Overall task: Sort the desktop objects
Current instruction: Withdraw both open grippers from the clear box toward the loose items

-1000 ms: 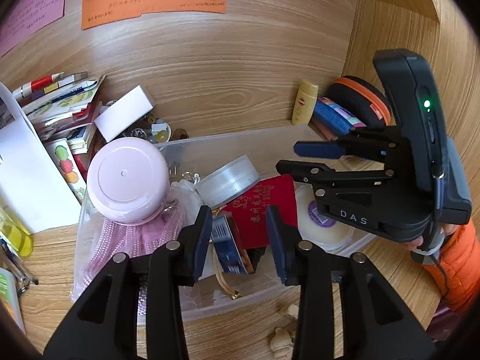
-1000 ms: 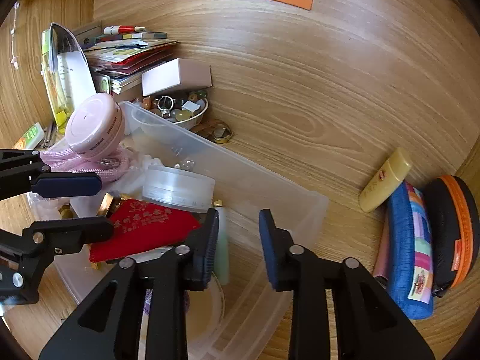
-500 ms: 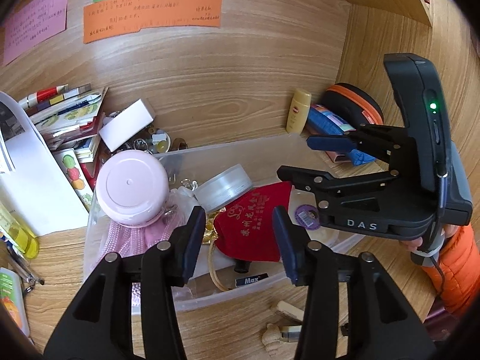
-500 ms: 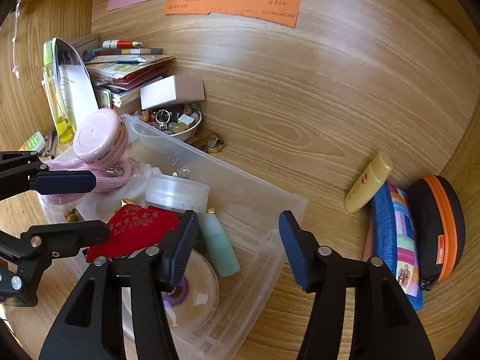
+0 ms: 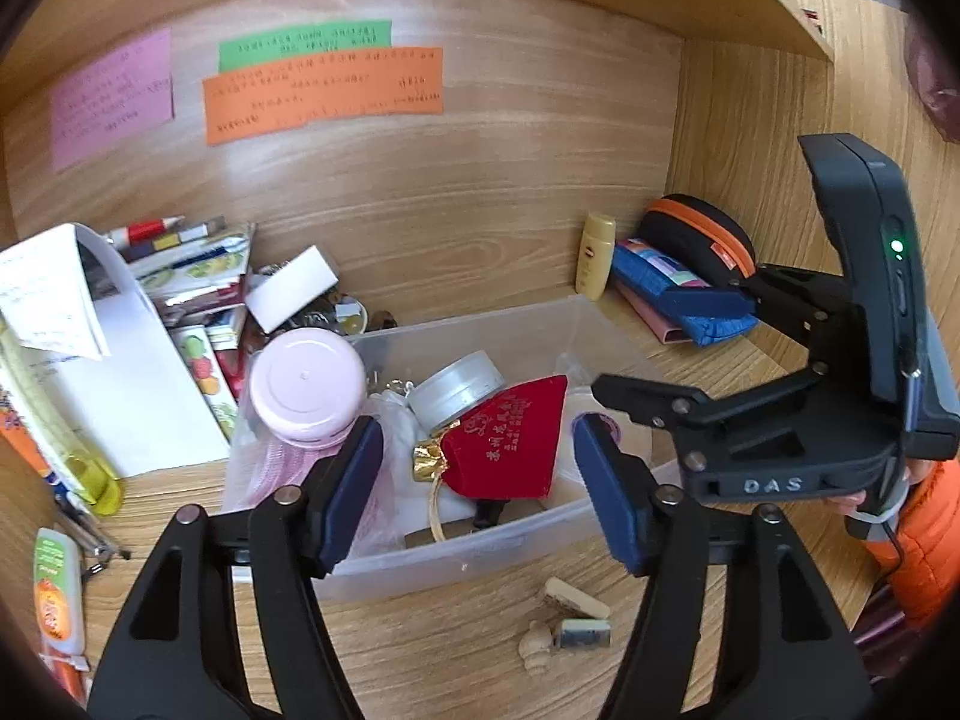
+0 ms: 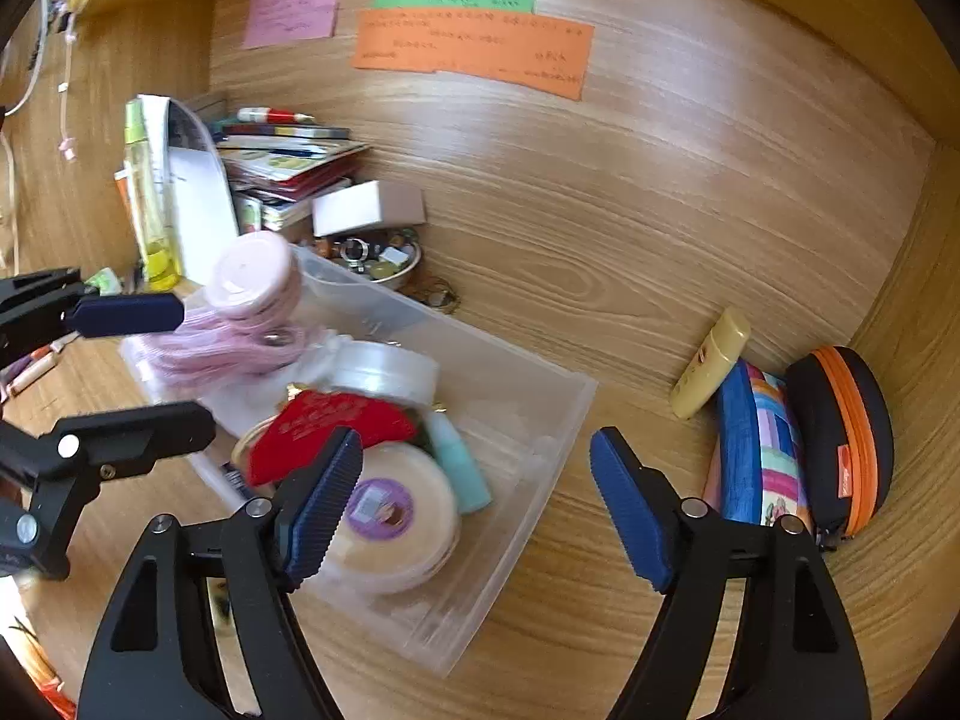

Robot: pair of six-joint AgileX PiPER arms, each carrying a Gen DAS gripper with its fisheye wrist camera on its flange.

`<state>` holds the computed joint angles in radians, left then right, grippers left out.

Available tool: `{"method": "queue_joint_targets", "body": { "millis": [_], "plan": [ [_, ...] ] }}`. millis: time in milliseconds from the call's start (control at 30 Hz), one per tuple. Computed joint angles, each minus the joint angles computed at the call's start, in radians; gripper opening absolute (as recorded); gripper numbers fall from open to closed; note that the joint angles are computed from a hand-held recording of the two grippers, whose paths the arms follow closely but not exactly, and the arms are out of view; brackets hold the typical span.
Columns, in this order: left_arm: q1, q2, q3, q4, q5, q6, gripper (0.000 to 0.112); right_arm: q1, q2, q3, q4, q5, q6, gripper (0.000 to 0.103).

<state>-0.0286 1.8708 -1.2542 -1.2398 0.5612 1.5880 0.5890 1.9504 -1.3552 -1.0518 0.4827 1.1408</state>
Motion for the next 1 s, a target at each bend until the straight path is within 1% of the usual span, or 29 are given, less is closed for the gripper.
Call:
{"method": "queue_joint_targets", "body": {
  "millis": [67,133,200,267,367,400,467,667,867,1000],
  "plan": [
    [0.004,-0.028,0.042,-0.047,-0.019,0.052,0.073,0.019,-0.019,0.033,-0.048,0.002,0.048,0.077],
    [0.01,-0.057,0.084,-0.09,-0.033,0.099,0.075,0.042,-0.04,0.071,-0.105,0.006,0.107,0.079],
    [0.013,-0.081,0.114,-0.112,-0.047,0.122,0.083,0.064,-0.058,0.105,-0.146,0.009,0.158,0.08],
    [0.026,-0.101,0.145,-0.156,-0.046,0.171,0.089,0.082,-0.072,0.134,-0.176,0.011,0.201,0.081],
    [0.049,-0.131,0.191,-0.227,-0.034,0.249,0.093,0.109,-0.097,0.184,-0.224,0.02,0.272,0.081],
    [0.057,-0.14,0.206,-0.251,-0.029,0.273,0.095,0.115,-0.103,0.198,-0.23,0.021,0.288,0.081],
    [0.066,-0.156,0.231,-0.284,-0.028,0.304,0.097,0.125,-0.113,0.219,-0.236,0.023,0.307,0.082],
    [0.09,-0.178,0.273,-0.296,-0.027,0.318,0.097,0.156,-0.15,0.298,-0.251,0.018,0.364,0.082],
    [0.127,-0.198,0.325,-0.346,-0.012,0.367,0.099,0.176,-0.194,0.381,-0.302,-0.006,0.473,0.082],
    [0.131,-0.203,0.355,-0.374,-0.037,0.401,0.1,0.2,-0.203,0.432,-0.345,-0.003,0.56,0.082]
  ]
}}
